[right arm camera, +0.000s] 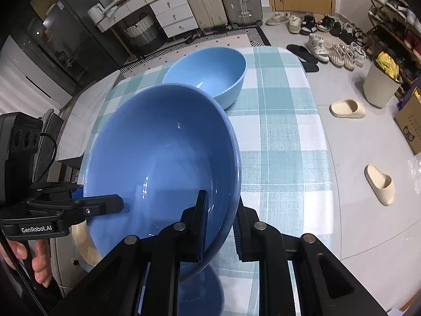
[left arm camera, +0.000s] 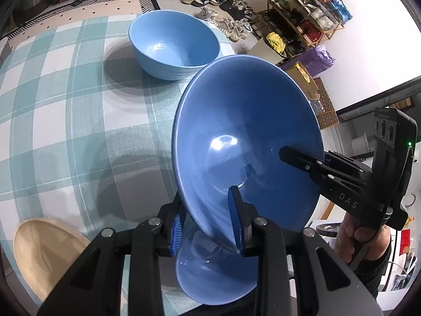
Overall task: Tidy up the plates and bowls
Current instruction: 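Lower the held bowl into the other blue bowl and open both tools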
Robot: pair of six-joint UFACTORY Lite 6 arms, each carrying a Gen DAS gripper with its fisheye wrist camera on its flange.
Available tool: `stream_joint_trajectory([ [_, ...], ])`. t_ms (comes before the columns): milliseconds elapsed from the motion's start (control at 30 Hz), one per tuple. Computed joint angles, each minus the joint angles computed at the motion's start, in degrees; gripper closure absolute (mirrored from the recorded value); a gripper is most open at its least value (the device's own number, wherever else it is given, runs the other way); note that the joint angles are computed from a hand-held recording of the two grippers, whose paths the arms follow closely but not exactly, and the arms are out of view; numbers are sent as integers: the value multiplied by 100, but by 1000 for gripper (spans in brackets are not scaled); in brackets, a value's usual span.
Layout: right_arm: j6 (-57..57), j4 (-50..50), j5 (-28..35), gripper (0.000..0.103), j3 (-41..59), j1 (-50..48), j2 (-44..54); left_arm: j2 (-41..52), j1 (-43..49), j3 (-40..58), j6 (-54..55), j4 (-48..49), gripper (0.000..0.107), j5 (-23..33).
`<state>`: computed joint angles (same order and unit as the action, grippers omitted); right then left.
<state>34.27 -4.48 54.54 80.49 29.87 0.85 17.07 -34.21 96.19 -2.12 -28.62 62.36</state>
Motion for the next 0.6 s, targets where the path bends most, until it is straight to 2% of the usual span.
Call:
stream_joint_trajectory([
  [400,1166,-587,305,86,-430,984,-830,-1099,-247,-1061,-251,36,78,-178],
  [600,1918,-992,474,86,-698,1652,-1149,-1764,-322,-2007,-214,-140,78,-417],
])
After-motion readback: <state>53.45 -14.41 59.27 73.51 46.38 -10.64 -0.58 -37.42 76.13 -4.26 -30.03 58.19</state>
